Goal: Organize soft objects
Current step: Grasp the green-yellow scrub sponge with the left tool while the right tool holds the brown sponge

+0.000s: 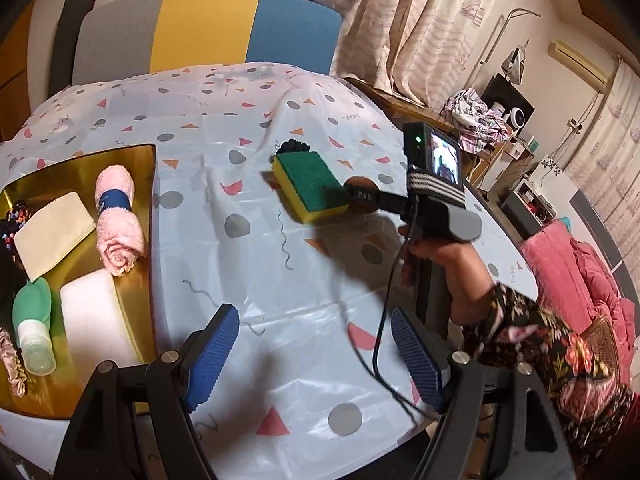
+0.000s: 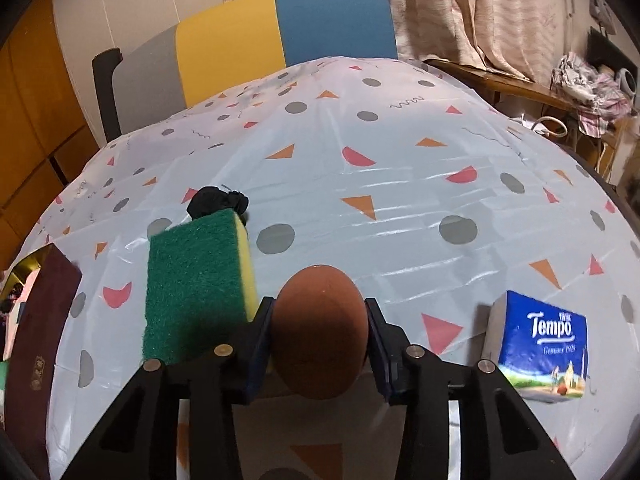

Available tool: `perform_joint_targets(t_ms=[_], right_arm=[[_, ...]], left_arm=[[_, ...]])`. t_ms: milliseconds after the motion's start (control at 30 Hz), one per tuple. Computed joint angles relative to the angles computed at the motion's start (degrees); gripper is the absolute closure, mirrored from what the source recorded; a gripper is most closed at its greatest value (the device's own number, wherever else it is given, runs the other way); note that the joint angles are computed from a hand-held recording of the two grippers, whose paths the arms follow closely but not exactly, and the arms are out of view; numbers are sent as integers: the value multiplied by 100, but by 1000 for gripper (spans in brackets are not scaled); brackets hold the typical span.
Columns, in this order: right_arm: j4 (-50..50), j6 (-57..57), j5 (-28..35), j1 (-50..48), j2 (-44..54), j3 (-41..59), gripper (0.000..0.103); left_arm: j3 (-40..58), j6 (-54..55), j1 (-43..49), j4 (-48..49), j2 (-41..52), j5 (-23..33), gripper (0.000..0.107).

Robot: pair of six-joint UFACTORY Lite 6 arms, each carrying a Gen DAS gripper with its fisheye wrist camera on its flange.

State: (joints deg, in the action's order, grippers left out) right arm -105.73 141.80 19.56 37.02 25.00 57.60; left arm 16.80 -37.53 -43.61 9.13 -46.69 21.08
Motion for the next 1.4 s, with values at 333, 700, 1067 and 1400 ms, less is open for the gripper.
perform_joint_targets(t_ms=[333,700,1067,1400], right_arm=[[1100,-380,918,586,-833,-1082,61],[791,254,1346,785,-799,-1331,60],[363,963,1404,738,-857,-1544,60],[59,1393,1385,707,-893,-1675,60]], left_arm=[[1336,1208,429,-1222,2431,-1003,27],[3860,100,616,-104,5581,-984,27],[6298,1792,1123,-2260,7871,-344,25],[7384,-156,832,355,8888,26,25]])
